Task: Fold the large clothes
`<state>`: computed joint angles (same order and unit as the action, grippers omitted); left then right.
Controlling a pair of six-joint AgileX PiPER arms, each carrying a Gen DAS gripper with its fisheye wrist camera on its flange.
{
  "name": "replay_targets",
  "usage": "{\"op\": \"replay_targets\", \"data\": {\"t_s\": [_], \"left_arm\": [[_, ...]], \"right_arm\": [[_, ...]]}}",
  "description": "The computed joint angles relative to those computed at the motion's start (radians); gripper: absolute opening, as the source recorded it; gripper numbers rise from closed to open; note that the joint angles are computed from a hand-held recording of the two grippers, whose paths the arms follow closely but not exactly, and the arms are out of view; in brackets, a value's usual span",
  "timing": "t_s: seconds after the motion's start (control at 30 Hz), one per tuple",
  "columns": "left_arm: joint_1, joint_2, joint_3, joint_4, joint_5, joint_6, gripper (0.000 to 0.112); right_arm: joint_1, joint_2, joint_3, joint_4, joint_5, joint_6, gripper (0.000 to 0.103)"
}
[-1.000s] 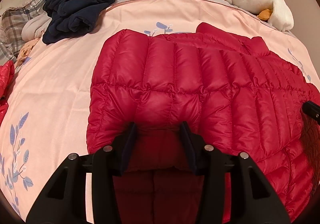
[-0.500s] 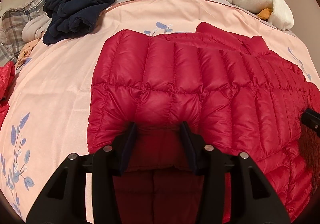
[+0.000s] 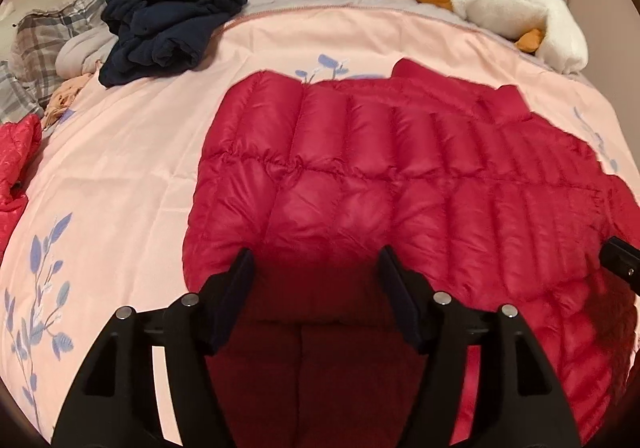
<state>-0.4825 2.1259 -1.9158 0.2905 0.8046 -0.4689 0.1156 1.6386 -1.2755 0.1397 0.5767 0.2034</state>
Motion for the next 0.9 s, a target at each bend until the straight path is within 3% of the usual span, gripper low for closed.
{"op": "replay_targets", "data": {"t_s": [0.1, 0.23, 0.4, 0.5, 0.67, 0.9], "left_arm": [[-0.031, -0.086, 0.111, 0.046, -0.049, -0.034, 0.075], [-0.077, -0.226, 0.278, 0.078, -0.119, -0.083, 0.093], [-0.126, -0.362, 0.425, 0.042, -0.156, -0.113, 0.101], [-0.160, -0.420, 0.483, 0.031, -0.151, -0.141, 0.102], [-0.214, -0.500, 0.551, 0.008, -0.141, -0.185, 0.102], [-0.307, -0.566, 0.599, 0.029, -0.113, -0.261, 0.102]], "right_arm": [[-0.011, -0.082, 0.072, 0.048, -0.020, -0.031, 0.074], [-0.068, -0.215, 0.195, 0.229, -0.031, -0.156, 0.086], [-0.193, -0.374, 0.338, 0.474, 0.024, -0.324, 0.093], [-0.307, -0.478, 0.412, 0.560, 0.099, -0.396, 0.100], [-0.549, -0.597, 0.488, 0.650, 0.247, -0.508, 0.101], [-0.998, -0.616, 0.548, 0.768, 0.521, -0.715, 0.101]]}}
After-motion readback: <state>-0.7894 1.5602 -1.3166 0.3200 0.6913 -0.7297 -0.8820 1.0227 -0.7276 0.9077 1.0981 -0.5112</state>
